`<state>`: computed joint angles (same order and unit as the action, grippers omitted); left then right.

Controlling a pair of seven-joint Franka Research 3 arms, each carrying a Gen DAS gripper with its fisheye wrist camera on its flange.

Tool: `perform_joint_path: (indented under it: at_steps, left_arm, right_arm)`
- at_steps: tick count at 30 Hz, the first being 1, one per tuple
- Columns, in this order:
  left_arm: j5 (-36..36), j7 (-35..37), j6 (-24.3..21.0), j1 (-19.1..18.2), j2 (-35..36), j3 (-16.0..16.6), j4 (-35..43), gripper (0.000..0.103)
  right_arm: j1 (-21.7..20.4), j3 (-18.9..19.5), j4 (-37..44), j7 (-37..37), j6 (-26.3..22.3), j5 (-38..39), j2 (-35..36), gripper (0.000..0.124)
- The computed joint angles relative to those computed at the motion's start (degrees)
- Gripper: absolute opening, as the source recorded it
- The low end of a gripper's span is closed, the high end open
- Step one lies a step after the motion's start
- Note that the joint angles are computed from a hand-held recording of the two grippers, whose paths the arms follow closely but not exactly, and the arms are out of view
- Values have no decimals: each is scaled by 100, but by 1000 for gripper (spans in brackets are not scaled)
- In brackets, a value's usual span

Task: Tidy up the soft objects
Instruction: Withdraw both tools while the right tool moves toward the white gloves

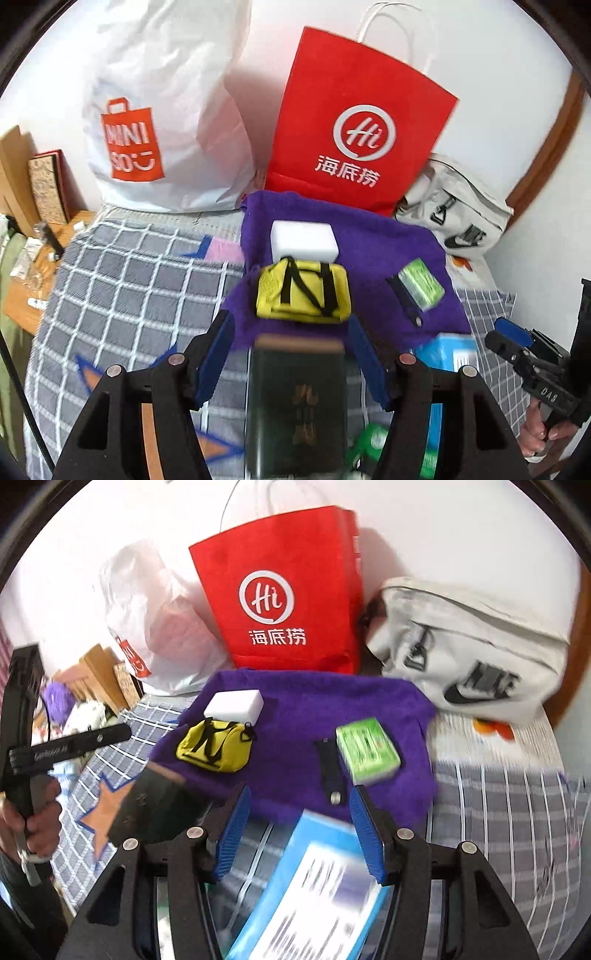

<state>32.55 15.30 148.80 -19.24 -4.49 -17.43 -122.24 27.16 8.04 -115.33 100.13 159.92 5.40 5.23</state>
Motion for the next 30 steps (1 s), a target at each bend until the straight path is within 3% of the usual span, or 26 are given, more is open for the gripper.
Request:
perform_joint_path:
  at_steps: [5, 9, 16, 19, 23, 26, 30]
  left_arm:
    - [-206, -57, -148, -180, -458, -154, -342, 62]
    - [-452, -182, -187, -301, -779, -283, -698, 62]
    - [-580, -580, -227, -466, -1095, -506, -1268, 62]
    - [-614, -786, -40, -529, -1186, -550, -1569, 62]
    - [-716, -927, 140, -606, -1216, -557, -1836, 62]
    - [-804, -976, 342, -641, -1260, -518, -2051, 62]
    - [-913, -1026, 566, -648, -1328, -482, -2266, 62]
  right_arm:
    - [-11, 113, -819, 169, 75, 164, -707, 56]
    - [64, 206, -1361, -115, 238, 625, -1173, 56]
    - [15, 554, -2021, 252, 534, 250, -1677, 54]
    - [15, 733, -2098, 235, 480, -213, -1705, 47]
    - [289, 707, -1954, -264, 264, -218, -1480, 33]
    - [295, 798, -1769, -262, 163, -696, -1205, 33]
    - [296, 824, -1486, 227, -340, -1733, -874, 33]
